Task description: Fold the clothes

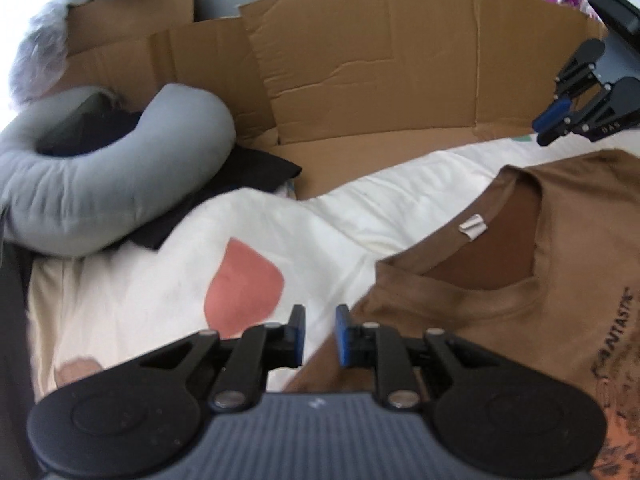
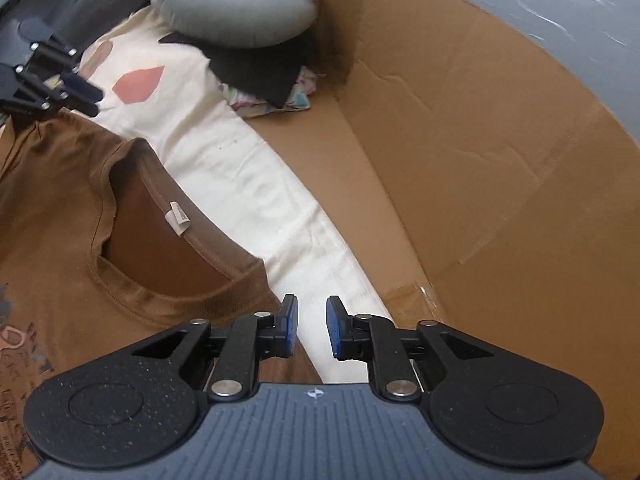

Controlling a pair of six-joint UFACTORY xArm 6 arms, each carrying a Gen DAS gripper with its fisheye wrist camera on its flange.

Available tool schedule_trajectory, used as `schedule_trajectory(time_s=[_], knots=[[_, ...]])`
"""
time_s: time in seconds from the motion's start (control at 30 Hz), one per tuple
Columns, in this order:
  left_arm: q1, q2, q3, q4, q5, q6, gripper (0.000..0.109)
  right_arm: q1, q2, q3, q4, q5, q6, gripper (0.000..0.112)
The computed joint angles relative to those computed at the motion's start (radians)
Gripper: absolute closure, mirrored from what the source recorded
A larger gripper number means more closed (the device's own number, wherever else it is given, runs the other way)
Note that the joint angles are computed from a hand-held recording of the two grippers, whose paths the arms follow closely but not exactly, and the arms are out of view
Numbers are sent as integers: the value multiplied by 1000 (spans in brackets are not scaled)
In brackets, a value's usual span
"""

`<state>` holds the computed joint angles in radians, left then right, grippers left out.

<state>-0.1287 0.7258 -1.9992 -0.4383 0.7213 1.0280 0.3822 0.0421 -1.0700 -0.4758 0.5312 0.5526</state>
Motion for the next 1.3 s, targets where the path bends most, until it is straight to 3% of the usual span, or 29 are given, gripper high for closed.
schedule_trajectory(time_s=[0.27, 0.43, 0.63, 0.8, 0.9, 1.07, 1.3], knots=[[-24, -29, 121, -58, -79, -74, 91, 15, -98, 152, 8, -32, 140, 90], [-53, -28, 173, -107, -135, -70, 91, 21, -55, 178, -120, -124, 383, 90], [-80, -25, 212, -140, -216, -137, 93, 23, 30, 112, -150, -153, 408, 90], [-74, -39, 221, -175, -216, -217, 92, 31, 103, 28, -161, -148, 377, 90], [-69, -79, 267, -214, -215, -185, 90, 35, 145, -20, -158, -137, 369, 90], [-71, -159, 364, -264, -223, -151, 75, 32, 159, -41, -152, -135, 373, 90], [-106, -269, 502, -377, -211, -51, 73, 44, 52, 42, -169, -163, 376, 90]])
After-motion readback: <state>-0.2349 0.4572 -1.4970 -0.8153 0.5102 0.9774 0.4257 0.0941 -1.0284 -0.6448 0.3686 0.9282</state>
